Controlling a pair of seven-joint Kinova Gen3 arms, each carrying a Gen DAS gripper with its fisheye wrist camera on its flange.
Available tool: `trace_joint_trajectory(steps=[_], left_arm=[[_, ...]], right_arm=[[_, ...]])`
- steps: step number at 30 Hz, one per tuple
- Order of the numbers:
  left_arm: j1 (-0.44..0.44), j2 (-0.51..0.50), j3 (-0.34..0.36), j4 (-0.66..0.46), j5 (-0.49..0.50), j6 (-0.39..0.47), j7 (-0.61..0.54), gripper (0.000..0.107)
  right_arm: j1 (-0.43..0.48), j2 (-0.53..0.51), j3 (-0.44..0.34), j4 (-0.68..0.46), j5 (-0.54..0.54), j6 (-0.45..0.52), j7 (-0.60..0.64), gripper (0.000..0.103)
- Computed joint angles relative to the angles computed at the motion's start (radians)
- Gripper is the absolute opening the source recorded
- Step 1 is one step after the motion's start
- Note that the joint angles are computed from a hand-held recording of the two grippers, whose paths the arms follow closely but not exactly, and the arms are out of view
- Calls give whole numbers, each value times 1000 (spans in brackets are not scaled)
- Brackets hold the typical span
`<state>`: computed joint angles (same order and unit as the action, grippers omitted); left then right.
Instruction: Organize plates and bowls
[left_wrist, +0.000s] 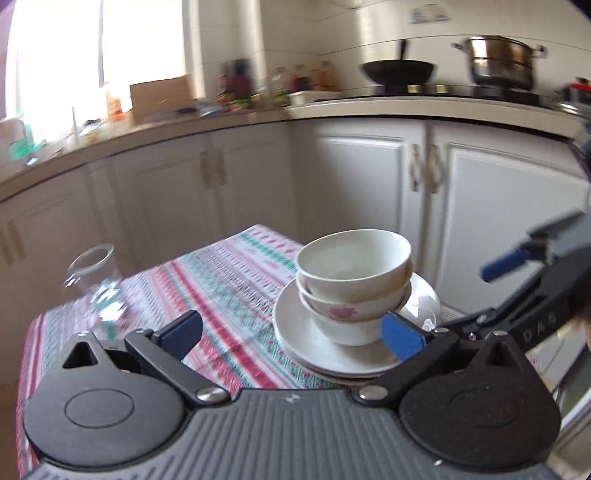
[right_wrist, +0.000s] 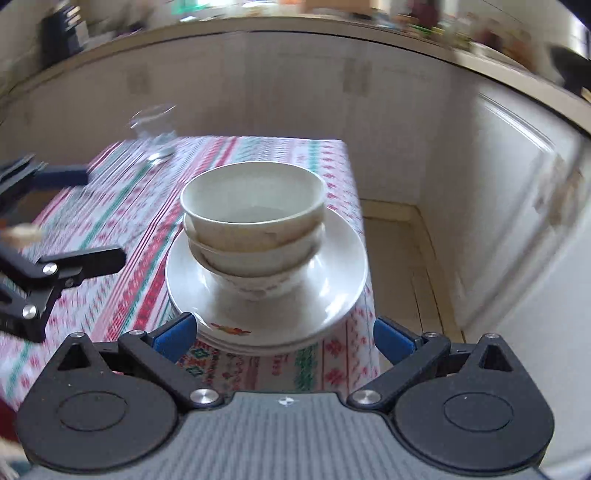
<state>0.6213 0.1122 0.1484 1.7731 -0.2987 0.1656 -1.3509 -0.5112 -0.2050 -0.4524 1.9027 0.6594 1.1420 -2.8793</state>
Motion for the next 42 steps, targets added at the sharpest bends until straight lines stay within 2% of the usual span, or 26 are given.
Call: trace_joint_trajectory(steps=[3, 5, 7, 9, 11, 17, 21, 30, 42], left_arm=[[139, -27, -122, -32, -22, 122, 122, 102], [180, -41, -144, -46, -61, 191, 203, 102], [146, -61, -95, -33, -104, 217, 285, 102], [68, -69, -3, -36, -132, 252, 337, 102], [31, -74, 51, -35, -169, 274, 386, 102], [22, -78, 118, -47, -335, 340, 549, 102], [22, -76, 138, -56, -379, 368, 591, 102], [25, -70, 143, -71, -378, 393, 597, 103], [38, -65, 142, -81, -388, 417, 616, 103]], right_arm=[[41, 20, -139, -41, 38, 122, -122, 103], [60, 38, -232, -65, 76, 203, -203, 103], [80, 61, -324, -83, 114, 285, -285, 103], [64, 96, -379, -104, 152, 366, -349, 103], [-13, 129, -360, -124, 177, 446, -389, 103], [-274, 167, -172, -147, 215, 547, -432, 103], [-325, 177, -131, -150, 228, 567, -445, 103], [-429, 190, -42, -156, 237, 595, -453, 103], [-462, 199, -18, -163, 240, 614, -453, 103]])
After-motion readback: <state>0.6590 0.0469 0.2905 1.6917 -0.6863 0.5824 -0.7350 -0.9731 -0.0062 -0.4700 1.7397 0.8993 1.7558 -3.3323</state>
